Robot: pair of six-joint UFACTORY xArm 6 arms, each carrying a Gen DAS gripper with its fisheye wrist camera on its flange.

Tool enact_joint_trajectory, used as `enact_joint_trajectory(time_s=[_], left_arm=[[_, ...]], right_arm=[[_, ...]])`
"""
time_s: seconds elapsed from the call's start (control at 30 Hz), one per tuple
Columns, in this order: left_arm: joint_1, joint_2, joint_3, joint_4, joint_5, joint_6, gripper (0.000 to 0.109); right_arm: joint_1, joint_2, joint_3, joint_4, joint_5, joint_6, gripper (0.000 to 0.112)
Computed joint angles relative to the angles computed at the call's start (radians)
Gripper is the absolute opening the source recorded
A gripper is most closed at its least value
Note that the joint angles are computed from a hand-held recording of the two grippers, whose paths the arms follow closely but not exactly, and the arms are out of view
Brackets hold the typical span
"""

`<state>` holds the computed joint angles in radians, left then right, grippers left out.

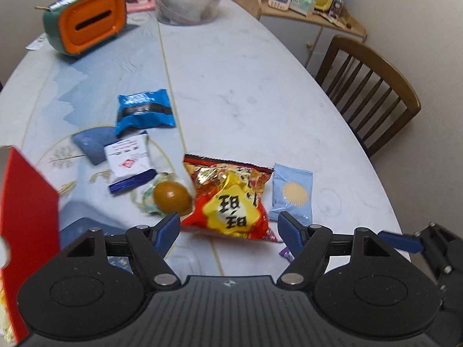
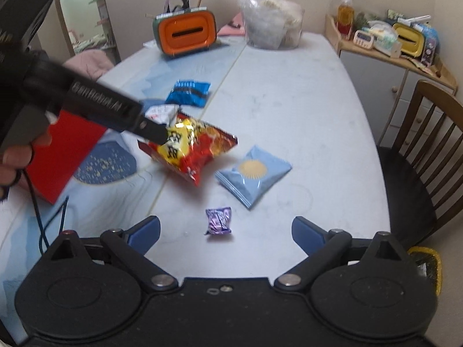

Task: Organize snacks
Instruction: 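Move both tools back toward the remaining snacks, then grasp the red-yellow chip bag with the left tool while the right tool grasps the purple candy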

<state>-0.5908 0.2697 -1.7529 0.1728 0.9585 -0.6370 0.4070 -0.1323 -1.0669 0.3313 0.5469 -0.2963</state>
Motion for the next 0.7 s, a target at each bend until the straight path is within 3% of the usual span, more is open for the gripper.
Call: enact_joint_trajectory(time_s=[0.33,0.7], left_arm=[[0.009,0.185,-0.234,-0.036,0.118,0.048,0.074],[0.0,0.265,-0.324,-0.043,0.179,0.091,0.074]], right_arm=[[0.019,0.125,-0.074,0.019,0.02,-0.073,0.087],[0.043,0.17,-0.089,-0.019,-0.014,-0.086,0.063]])
